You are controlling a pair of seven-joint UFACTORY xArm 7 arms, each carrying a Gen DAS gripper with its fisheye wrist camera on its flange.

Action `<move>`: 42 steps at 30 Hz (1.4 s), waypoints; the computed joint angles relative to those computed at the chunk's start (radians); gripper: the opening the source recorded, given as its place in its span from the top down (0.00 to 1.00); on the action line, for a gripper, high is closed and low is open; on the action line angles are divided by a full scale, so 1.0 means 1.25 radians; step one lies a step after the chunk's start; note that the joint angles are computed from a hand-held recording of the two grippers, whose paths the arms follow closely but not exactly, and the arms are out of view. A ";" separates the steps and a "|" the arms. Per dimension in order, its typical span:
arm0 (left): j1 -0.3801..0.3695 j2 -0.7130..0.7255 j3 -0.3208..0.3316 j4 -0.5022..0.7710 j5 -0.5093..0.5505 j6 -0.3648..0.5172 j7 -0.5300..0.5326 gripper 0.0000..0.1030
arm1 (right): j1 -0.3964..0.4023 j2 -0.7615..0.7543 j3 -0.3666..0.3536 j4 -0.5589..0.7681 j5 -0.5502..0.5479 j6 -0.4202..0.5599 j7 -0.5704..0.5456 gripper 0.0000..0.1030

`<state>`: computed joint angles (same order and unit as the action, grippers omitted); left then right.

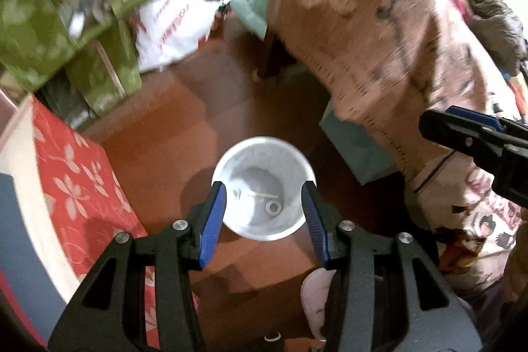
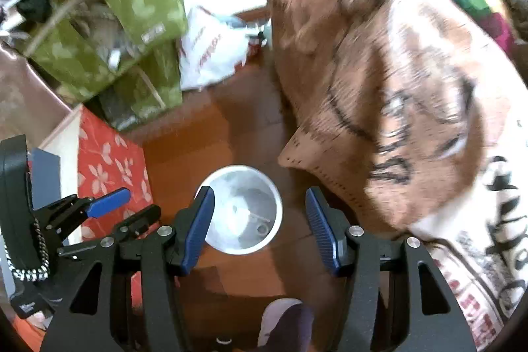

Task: Collect trash
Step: 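Move both open grippers back over the items on the bed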

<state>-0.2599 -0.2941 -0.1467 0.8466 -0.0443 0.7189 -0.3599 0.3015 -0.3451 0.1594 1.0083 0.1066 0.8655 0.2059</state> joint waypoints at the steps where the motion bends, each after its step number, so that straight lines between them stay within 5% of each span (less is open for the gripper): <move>1: 0.000 -0.015 -0.007 0.009 0.010 0.005 -0.008 0.55 | -0.002 -0.014 0.000 -0.003 -0.004 -0.001 0.003 0.48; 9: -0.020 -0.071 -0.064 0.109 0.073 0.040 -0.057 0.55 | -0.033 -0.180 -0.029 -0.026 -0.009 0.014 0.007 0.48; 20: -0.079 0.000 -0.148 0.326 0.153 0.078 -0.119 0.54 | -0.132 -0.396 -0.080 -0.058 -0.052 0.048 -0.005 0.48; 30: -0.202 0.209 -0.191 0.597 0.265 0.124 -0.169 0.46 | -0.253 -0.510 -0.164 -0.083 -0.106 0.073 -0.061 0.48; 37: -0.338 0.417 -0.171 0.834 0.308 0.198 -0.148 0.46 | -0.343 -0.527 -0.253 -0.098 -0.132 0.105 -0.126 0.46; 42: -0.432 0.570 -0.138 1.017 0.320 0.258 -0.097 0.46 | -0.409 -0.514 -0.315 -0.122 -0.137 0.104 -0.163 0.35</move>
